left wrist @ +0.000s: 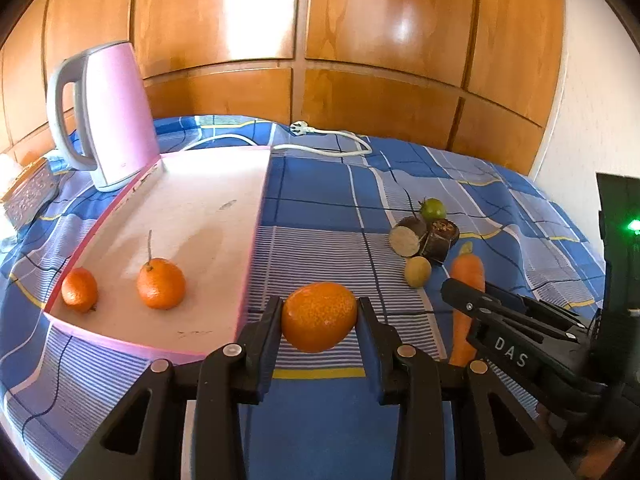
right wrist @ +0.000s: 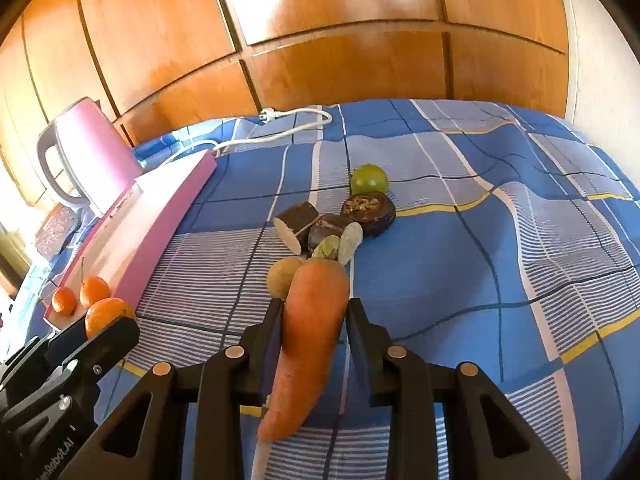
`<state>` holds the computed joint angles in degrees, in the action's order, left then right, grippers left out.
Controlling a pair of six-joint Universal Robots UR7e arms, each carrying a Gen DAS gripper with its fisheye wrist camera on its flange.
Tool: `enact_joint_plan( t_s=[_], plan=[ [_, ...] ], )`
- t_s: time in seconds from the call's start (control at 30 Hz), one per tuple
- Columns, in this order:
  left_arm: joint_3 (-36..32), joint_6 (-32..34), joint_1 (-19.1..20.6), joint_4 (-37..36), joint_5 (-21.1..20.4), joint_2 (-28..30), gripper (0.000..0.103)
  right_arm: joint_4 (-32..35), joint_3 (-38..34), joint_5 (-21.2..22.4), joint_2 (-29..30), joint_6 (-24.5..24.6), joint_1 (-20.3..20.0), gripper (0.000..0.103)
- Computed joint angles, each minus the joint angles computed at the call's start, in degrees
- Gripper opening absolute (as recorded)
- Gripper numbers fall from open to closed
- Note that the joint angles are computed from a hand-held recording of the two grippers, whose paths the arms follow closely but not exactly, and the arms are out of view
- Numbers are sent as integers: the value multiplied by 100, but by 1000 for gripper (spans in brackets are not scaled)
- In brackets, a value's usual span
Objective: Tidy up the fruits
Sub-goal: 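Carry the orange into the tray with the left gripper while the right gripper lifts the carrot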
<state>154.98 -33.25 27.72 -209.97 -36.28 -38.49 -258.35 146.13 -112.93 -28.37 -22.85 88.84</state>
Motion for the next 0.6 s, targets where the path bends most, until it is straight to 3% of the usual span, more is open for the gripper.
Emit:
enact_joint_plan(
  t_s=[0.27, 0.6],
  plan=[
    [251, -116, -21, -91, 102, -224, 36, -116, 84, 115, 65, -23, 144, 31],
    [535, -383, -15, 167, 340, -831, 36, 376, -43, 77, 38, 55, 651, 31]
  ],
)
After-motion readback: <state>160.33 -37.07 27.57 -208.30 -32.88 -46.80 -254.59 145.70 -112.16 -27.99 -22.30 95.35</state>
